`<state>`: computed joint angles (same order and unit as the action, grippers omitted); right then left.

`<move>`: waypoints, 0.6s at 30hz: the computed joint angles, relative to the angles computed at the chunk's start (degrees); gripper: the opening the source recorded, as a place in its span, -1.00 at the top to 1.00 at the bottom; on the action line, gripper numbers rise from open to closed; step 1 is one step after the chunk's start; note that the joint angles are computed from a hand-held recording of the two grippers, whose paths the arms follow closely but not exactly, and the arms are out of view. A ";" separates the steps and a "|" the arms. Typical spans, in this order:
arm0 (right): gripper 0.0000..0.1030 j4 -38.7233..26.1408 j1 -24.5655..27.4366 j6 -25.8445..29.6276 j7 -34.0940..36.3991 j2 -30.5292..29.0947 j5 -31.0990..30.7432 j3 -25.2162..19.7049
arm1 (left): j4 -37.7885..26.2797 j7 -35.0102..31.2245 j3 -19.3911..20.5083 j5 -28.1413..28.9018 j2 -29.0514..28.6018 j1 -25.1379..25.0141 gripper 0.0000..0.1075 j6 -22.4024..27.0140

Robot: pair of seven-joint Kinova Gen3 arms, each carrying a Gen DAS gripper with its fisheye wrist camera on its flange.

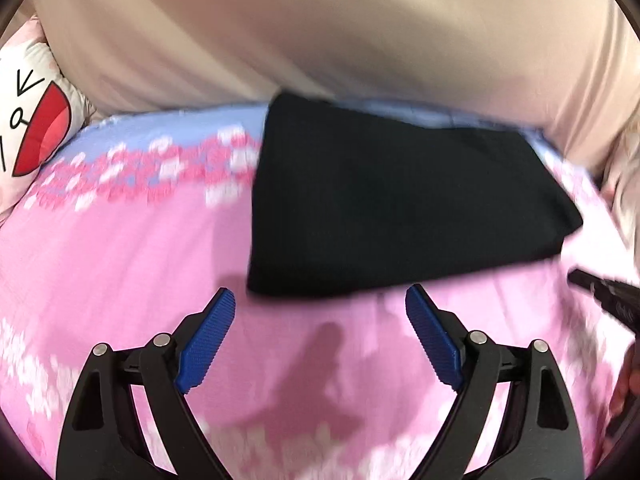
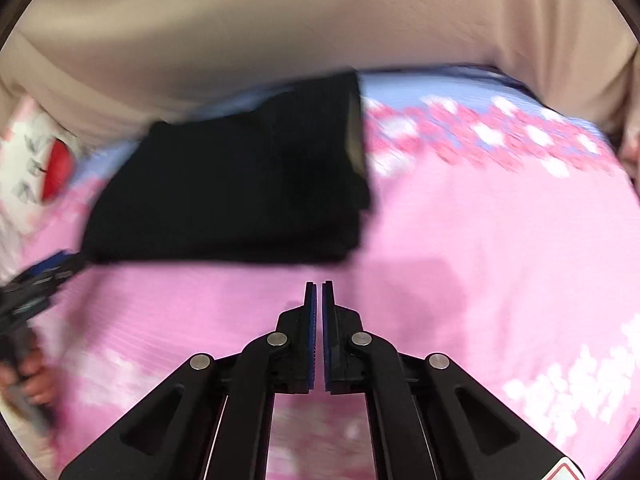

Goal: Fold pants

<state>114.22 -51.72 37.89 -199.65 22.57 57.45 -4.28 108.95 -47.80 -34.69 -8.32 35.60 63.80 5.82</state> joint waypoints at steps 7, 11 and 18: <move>0.32 -8.27 -2.01 9.55 8.74 7.12 -1.00 0.85 | -7.46 4.36 -2.01 -3.46 6.18 0.27 -0.62 10.32; 0.64 -7.85 0.26 5.58 6.65 7.00 2.40 1.70 | -8.11 5.14 1.19 -6.02 5.29 -4.93 -0.43 8.12; 0.82 0.60 3.29 -4.73 -4.71 0.29 7.45 2.84 | -4.85 4.28 4.08 -7.19 3.74 -7.92 -0.17 3.90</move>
<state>114.83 -48.43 33.16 -204.35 22.86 64.90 -1.44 104.09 -43.52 -30.61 -15.51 39.34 55.88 9.72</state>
